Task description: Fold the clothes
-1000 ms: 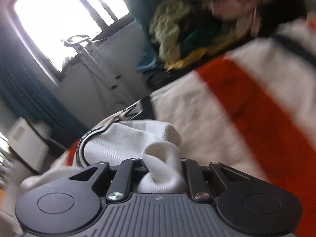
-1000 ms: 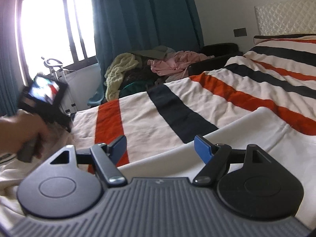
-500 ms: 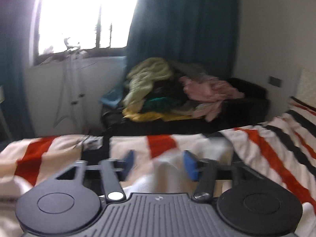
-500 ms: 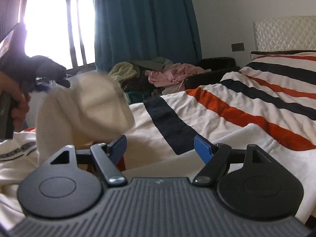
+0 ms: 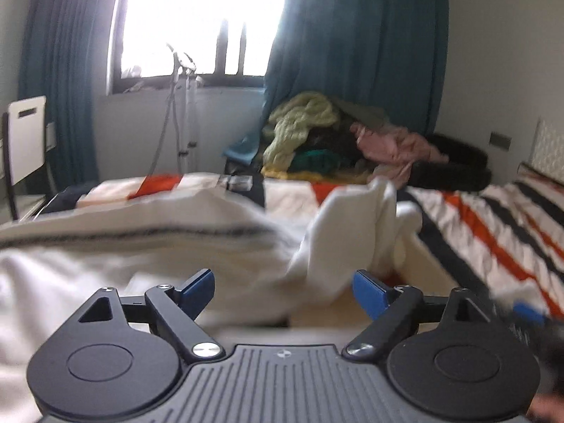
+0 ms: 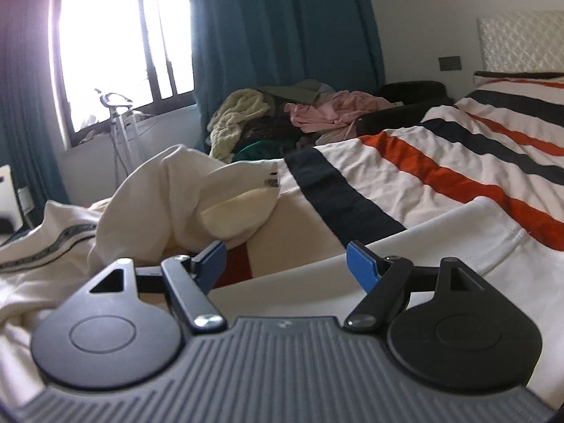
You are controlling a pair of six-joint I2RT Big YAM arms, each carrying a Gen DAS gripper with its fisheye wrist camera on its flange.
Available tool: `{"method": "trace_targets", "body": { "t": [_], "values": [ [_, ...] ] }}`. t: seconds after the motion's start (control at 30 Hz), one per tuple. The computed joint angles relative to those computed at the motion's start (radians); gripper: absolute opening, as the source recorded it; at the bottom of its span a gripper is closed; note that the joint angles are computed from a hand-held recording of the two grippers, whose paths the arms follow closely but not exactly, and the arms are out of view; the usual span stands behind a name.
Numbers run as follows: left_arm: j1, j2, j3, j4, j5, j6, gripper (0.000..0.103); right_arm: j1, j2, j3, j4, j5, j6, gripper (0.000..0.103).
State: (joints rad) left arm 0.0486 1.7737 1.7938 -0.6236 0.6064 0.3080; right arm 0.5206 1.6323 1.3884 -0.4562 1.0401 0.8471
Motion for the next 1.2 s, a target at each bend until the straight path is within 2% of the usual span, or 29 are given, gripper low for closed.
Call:
{"method": "trace_targets", "body": {
  "t": [0.1,0.2,0.23,0.33,0.4,0.43,0.53,0.63,0.73,0.9,0.97,1.03,1.1,1.2],
  "values": [
    [0.05,-0.077,-0.137,0.081,0.047,-0.062,0.089,0.017,-0.002,-0.001,-0.005,0.019,-0.027,0.077],
    [0.087,-0.098,-0.187,0.074,0.078,-0.087,0.089,0.037,-0.002,0.003,-0.02,0.046,-0.05,0.077],
    [0.094,-0.099,-0.193,0.063,0.076,-0.081,0.089,0.041,0.0,0.009,-0.035,0.048,-0.051,0.077],
    [0.105,-0.07,-0.158,-0.031,0.063,-0.078,0.089,0.044,0.016,0.038,-0.087,0.034,-0.05,0.077],
    [0.11,-0.019,-0.086,-0.148,0.096,-0.088,0.089,0.045,0.026,0.053,-0.118,0.021,-0.041,0.076],
    [0.111,-0.005,-0.07,-0.175,0.101,-0.097,0.089,0.042,0.034,0.063,-0.152,0.006,-0.02,0.076],
    [0.104,0.007,-0.07,-0.181,0.073,-0.09,0.089,0.031,0.058,0.094,-0.245,-0.045,0.046,0.076],
    [0.098,0.014,-0.065,-0.187,0.053,-0.08,0.089,0.026,0.082,0.118,-0.288,-0.069,0.055,0.076],
    [0.091,0.024,-0.061,-0.173,0.05,-0.102,0.089,0.03,0.098,0.135,-0.281,-0.084,0.009,0.076],
    [0.081,0.044,-0.044,-0.171,0.03,-0.167,0.089,0.016,0.115,0.157,-0.204,-0.145,-0.099,0.076],
    [0.081,0.057,-0.026,-0.184,0.045,-0.195,0.089,-0.009,0.153,0.209,-0.23,-0.161,-0.131,0.075],
    [0.084,0.068,-0.015,-0.186,0.07,-0.223,0.089,-0.043,0.211,0.29,-0.296,-0.16,-0.123,0.075],
    [0.085,0.074,-0.015,-0.173,0.084,-0.244,0.09,-0.079,0.259,0.352,-0.315,-0.182,-0.125,0.075],
    [0.082,0.083,-0.019,-0.151,0.114,-0.25,0.09,-0.118,0.315,0.42,-0.276,-0.188,-0.195,0.075]
  ]
}}
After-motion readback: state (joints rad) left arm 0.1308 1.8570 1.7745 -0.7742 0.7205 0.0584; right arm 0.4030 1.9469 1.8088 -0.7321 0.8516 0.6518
